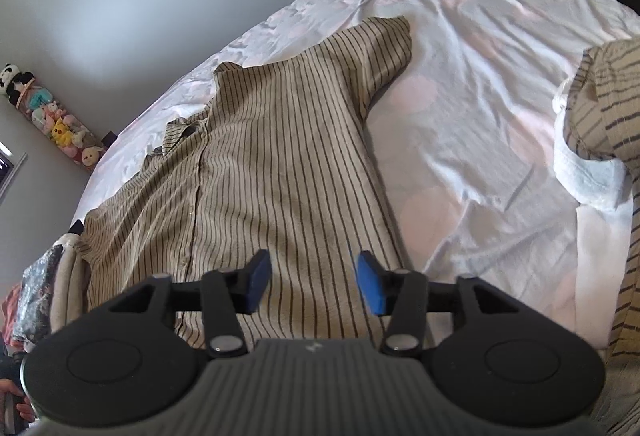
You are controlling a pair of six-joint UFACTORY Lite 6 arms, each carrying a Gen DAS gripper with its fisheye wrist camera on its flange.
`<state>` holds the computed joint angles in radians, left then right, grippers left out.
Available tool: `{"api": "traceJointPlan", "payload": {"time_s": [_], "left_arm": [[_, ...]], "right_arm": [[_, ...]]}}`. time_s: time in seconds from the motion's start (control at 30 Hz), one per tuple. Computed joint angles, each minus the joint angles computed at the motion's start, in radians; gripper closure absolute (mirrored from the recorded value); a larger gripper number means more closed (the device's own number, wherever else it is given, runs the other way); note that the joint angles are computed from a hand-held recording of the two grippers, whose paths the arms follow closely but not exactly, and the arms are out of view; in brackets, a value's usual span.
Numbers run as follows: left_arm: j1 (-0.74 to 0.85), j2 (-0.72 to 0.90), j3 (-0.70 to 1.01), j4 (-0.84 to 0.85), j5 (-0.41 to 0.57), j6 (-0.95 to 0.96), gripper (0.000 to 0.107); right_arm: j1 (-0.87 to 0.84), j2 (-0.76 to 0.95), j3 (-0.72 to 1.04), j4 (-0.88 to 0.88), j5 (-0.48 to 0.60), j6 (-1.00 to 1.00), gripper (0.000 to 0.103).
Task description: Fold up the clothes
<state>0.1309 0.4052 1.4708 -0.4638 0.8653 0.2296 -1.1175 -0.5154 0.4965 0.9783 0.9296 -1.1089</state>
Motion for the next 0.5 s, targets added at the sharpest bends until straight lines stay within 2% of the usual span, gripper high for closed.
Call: {"api": "traceJointPlan", "payload": {"time_s": [0.1, 0.17, 0.27, 0.5], "left_arm": [[0.077, -0.01, 0.032, -0.041, 0.091, 0.071, 0.107], [0.101, -0.008, 0.043, -0.024, 0.118, 0.087, 0.107], [0.116, -0.014, 0.02, -0.001, 0.124, 0.094, 0.107], [0.144, -0.003, -0.013, -0.07, 0.1, 0.153, 0.107]], "right_arm": [[-0.011, 0.076, 0.043, -0.072, -0.042, -0.011, 0.042], [0.0, 0.147, 0.069, -0.135, -0.089, -0.016, 0.042], [-0.015, 0.233, 0.067, -0.139, -0.087, -0.072, 0.042], [-0.126, 0.338, 0.041, -0.04, -0.025, -0.207, 0.042]]}}
